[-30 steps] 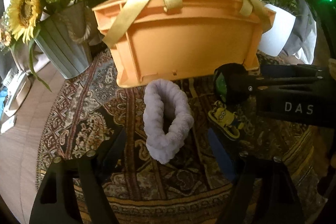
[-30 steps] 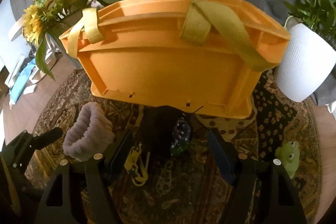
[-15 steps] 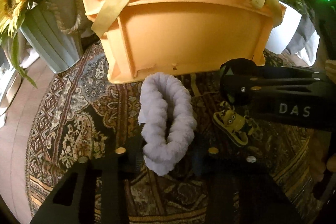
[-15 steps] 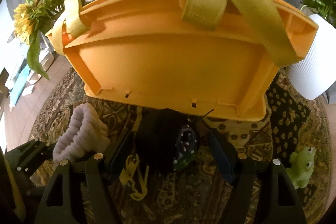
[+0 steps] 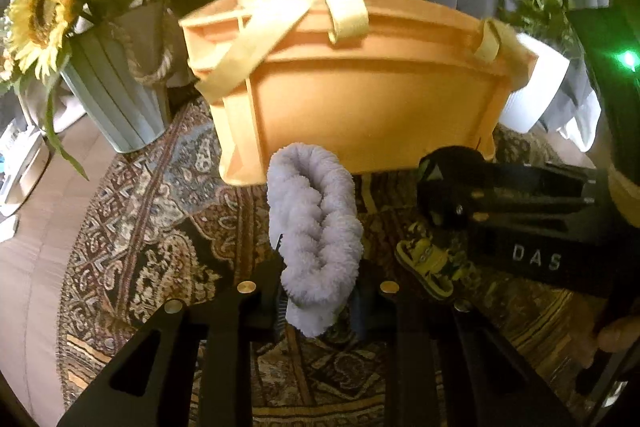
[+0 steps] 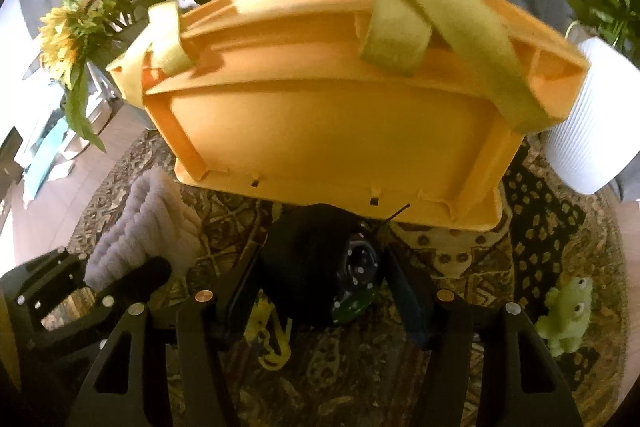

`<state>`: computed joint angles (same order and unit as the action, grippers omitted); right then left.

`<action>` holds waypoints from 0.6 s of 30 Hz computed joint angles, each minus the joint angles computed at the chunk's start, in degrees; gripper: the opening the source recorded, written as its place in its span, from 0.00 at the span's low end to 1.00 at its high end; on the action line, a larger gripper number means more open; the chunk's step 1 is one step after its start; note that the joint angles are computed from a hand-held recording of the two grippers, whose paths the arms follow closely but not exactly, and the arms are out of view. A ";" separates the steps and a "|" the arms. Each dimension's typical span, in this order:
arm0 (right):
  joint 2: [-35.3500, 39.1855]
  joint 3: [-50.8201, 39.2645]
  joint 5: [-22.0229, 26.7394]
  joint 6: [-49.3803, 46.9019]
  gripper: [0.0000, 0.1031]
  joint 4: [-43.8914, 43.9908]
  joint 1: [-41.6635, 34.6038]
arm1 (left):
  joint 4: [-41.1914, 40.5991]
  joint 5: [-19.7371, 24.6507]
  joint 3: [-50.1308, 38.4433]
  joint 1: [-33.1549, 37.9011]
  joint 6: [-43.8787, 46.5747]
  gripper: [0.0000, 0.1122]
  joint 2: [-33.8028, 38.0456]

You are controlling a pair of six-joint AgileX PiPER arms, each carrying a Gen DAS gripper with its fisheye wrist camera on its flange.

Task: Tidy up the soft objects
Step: 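Grasp the white fluffy ring with left gripper while right gripper grasps the black penguin-like plush, then carry white ring with left gripper while right gripper carries black plush over the crate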

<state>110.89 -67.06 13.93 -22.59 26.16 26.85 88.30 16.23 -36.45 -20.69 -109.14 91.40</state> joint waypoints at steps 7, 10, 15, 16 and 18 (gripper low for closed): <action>-6.06 4.91 -2.02 -0.66 0.60 -0.04 0.17 | -4.97 3.02 0.21 -2.09 4.28 0.23 -4.33; -8.88 6.37 -2.55 0.89 0.60 -1.68 0.45 | -6.52 4.74 0.38 -3.50 5.39 0.23 -6.43; -11.97 6.95 -2.68 3.61 0.60 -3.98 0.76 | -10.39 8.02 0.44 -5.73 9.31 0.23 -10.79; -12.97 7.27 -2.77 3.45 0.60 -3.75 0.67 | -10.85 8.74 0.34 -6.26 9.67 0.23 -11.39; -14.02 7.95 -3.41 1.91 0.60 -2.27 0.54 | -12.66 9.55 0.20 -6.98 11.71 0.23 -12.95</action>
